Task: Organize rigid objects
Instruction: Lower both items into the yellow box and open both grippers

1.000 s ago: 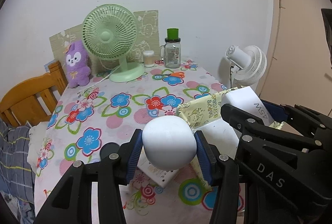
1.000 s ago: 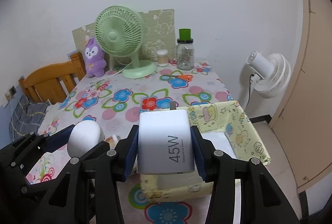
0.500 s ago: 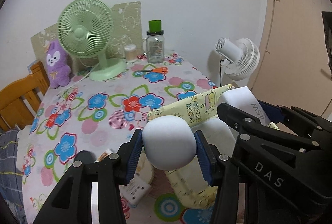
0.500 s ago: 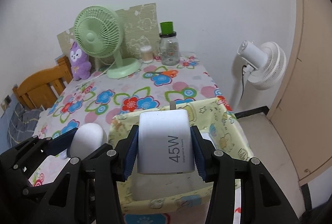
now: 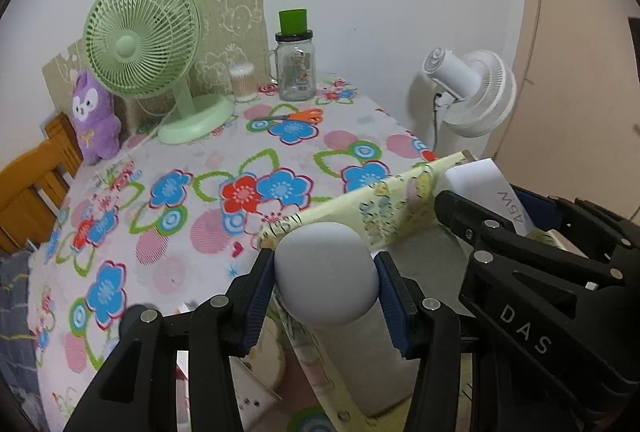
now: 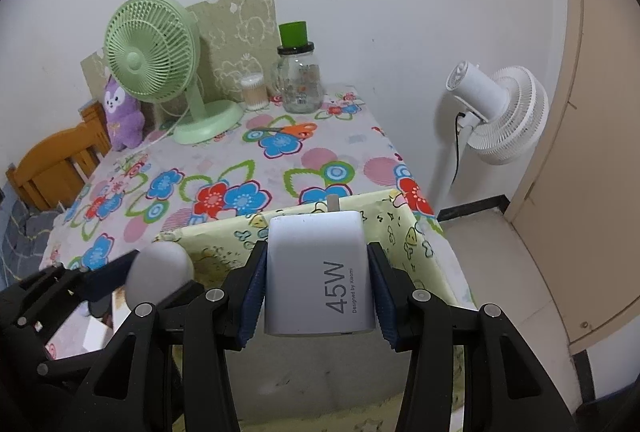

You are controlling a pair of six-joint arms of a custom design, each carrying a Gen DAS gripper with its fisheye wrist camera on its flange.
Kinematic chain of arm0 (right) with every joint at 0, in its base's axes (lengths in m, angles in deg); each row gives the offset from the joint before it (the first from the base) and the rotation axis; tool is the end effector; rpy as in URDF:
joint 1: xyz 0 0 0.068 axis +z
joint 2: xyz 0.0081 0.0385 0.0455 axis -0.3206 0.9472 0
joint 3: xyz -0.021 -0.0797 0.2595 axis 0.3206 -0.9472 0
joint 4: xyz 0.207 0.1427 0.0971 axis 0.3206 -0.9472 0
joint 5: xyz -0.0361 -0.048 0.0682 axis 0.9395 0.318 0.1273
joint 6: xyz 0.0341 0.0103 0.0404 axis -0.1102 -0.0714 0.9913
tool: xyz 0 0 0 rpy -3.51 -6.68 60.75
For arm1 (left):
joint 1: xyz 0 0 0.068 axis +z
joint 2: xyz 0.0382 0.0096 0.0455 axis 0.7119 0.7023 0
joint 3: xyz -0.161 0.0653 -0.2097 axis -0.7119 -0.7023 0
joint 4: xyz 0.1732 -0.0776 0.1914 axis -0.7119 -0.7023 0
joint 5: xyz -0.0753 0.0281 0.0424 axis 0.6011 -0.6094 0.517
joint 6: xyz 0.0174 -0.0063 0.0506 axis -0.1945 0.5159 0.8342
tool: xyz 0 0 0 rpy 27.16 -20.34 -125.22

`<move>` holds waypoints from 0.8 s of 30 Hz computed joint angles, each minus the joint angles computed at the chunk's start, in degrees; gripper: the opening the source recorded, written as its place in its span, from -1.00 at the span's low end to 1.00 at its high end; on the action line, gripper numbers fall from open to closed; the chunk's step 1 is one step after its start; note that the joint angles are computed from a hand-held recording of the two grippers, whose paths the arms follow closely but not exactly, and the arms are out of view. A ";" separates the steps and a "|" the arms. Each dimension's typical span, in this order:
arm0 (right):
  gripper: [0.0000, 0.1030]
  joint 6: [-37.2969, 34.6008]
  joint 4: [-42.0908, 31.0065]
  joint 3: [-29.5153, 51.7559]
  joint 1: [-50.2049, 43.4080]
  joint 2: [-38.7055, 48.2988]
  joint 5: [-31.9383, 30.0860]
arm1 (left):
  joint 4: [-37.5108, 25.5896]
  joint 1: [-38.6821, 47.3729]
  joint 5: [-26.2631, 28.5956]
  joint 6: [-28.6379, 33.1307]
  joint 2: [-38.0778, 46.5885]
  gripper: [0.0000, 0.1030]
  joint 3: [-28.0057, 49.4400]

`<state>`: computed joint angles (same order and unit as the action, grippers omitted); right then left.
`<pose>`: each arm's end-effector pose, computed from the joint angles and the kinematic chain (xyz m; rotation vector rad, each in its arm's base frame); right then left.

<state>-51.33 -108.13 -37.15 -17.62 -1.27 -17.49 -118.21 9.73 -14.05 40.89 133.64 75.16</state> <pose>0.2957 0.0152 0.2302 -0.3475 2.3359 0.2533 0.2482 -0.1580 0.2358 -0.0671 2.3969 0.0773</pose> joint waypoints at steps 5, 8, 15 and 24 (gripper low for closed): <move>-0.01 -0.10 0.50 1.86 0.06 3.69 0.52 | 0.32 -0.12 -1.52 0.86 1.99 0.01 1.17; -0.01 -0.52 0.40 3.03 -0.09 5.40 0.63 | 1.20 0.55 1.34 1.69 2.88 0.01 1.59; -0.01 -1.16 -0.64 5.34 -0.01 8.85 0.80 | 1.63 1.67 3.33 2.14 5.89 0.01 3.09; -0.01 -1.25 -0.31 5.84 1.34 9.45 3.79 | 0.61 1.96 5.18 2.21 8.35 0.25 5.18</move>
<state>-52.58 -108.44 -31.30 -16.28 8.18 -13.70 -117.60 11.69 -8.87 43.11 141.99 80.34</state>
